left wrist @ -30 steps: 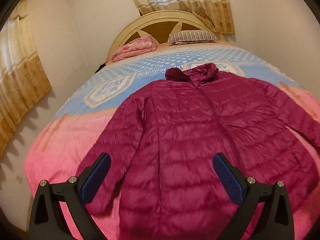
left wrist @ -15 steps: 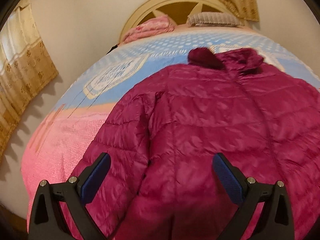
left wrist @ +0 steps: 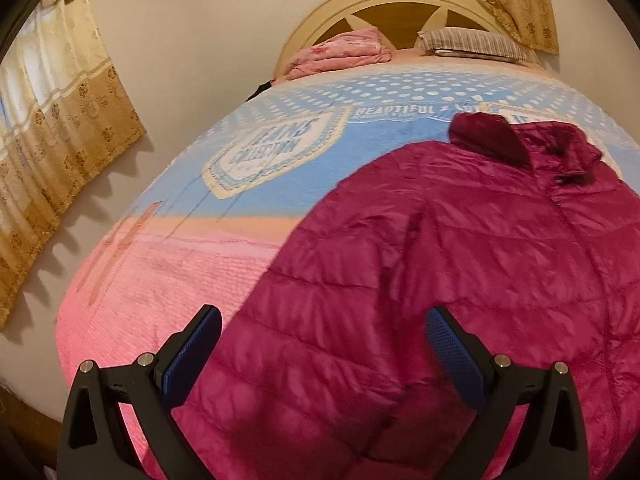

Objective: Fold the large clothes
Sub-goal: 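Grasp a jacket sleeve with the right tool and fold it across the body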

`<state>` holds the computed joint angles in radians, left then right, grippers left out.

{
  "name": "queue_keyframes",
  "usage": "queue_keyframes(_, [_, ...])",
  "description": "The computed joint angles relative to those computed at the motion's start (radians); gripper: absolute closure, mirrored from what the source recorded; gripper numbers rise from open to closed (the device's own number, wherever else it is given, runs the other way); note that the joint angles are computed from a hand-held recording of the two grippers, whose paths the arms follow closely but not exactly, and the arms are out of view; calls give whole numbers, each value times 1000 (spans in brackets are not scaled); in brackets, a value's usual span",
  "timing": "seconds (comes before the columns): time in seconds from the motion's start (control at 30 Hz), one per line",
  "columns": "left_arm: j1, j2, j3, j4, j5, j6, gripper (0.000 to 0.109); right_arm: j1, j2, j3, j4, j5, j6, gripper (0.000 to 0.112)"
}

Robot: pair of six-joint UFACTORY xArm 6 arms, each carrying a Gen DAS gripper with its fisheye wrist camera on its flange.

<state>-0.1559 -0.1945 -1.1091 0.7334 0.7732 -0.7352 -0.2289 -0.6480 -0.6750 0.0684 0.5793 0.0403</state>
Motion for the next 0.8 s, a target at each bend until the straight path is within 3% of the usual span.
queue_keyframes(0.47, [125,7,-4,-53,-22,21,7,270,138,-181,-312,-114,178,95])
queue_keyframes(0.8, [213,-9,25,-86,-78,50,7,504,348,-362,-575,-132,312,95])
